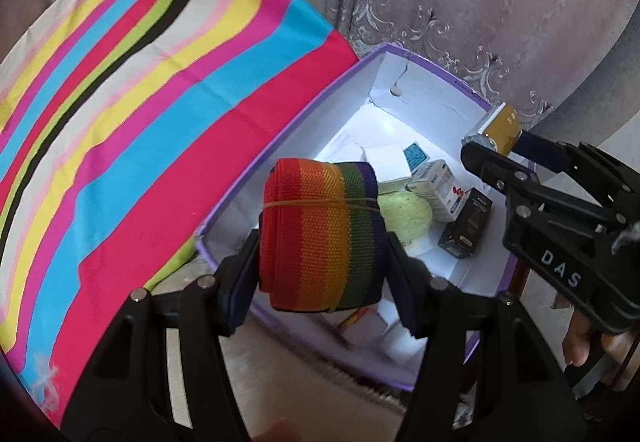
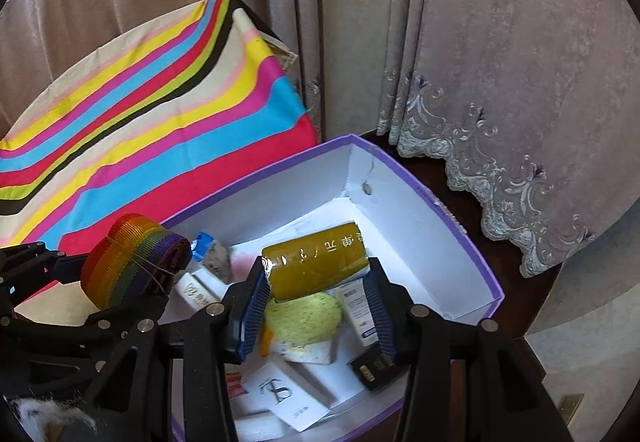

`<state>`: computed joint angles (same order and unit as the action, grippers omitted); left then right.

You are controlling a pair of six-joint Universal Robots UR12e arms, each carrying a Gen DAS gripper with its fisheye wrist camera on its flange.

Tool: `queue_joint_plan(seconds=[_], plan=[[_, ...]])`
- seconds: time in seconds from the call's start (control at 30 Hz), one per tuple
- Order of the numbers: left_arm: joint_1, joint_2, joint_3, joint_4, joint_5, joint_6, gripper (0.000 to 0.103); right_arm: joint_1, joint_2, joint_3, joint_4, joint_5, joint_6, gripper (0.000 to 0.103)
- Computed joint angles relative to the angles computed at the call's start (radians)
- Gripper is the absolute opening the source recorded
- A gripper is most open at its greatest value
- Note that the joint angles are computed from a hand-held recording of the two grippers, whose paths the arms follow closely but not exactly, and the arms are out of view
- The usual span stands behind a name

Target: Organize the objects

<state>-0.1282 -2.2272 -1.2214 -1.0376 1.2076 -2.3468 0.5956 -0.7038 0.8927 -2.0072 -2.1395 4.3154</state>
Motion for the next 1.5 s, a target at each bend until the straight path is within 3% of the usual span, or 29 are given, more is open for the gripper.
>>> queue_joint_plan(seconds=[0.3,0.4,0.6,0.67,0.77,0.9,0.97,1.03,1.13,1.23,1.37,1.5], plan=[[-0.021,-0.028,0.040,-0.050,0.008,-0.029,0.064,-0.013,-0.021,0.043,-0.009,0.007,0.003,0.050],[-0.021,-0.035,0.052,-0.069,-0.011,-0.042,0.085,-0.017,-0.029,0.061,-0.022,0.008,0.018,0.056],[-0.015,-0.034,0.060,-0.083,-0.027,-0.062,0.089,-0.018,-0.035,0.052,0.050,-0.003,0.075,0.072],[-0.004,-0.028,0.056,-0.084,-0.064,-0.076,0.089,-0.014,-0.027,0.025,0.110,-0.021,0.092,0.075],[0.016,-0.011,0.042,-0.081,-0.126,-0.083,0.090,-0.006,-0.031,0.019,0.123,-0.054,0.101,0.081],[0.052,0.051,-0.034,0.047,-0.228,-0.097,0.091,0.011,-0.046,0.022,0.109,-0.132,0.109,0.085],[0.081,0.087,-0.082,0.147,-0.313,-0.146,0.094,0.024,-0.055,0.021,0.102,-0.197,0.112,0.086],[0.109,0.117,-0.133,0.290,-0.387,-0.218,0.103,0.032,-0.061,0.018,0.086,-0.239,0.104,0.088],[0.134,0.130,-0.155,0.390,-0.446,-0.288,0.103,0.045,-0.063,0.004,0.060,-0.296,0.093,0.098],[0.141,0.127,-0.151,0.391,-0.433,-0.299,0.103,0.059,-0.044,-0.056,0.161,-0.346,0.128,0.103],[0.128,0.128,-0.152,0.317,-0.342,-0.226,0.103,0.068,-0.040,-0.062,0.171,-0.351,0.101,0.103],[0.110,0.137,-0.169,0.275,-0.265,-0.202,0.103,0.062,-0.047,-0.048,0.198,-0.255,0.060,0.103]])
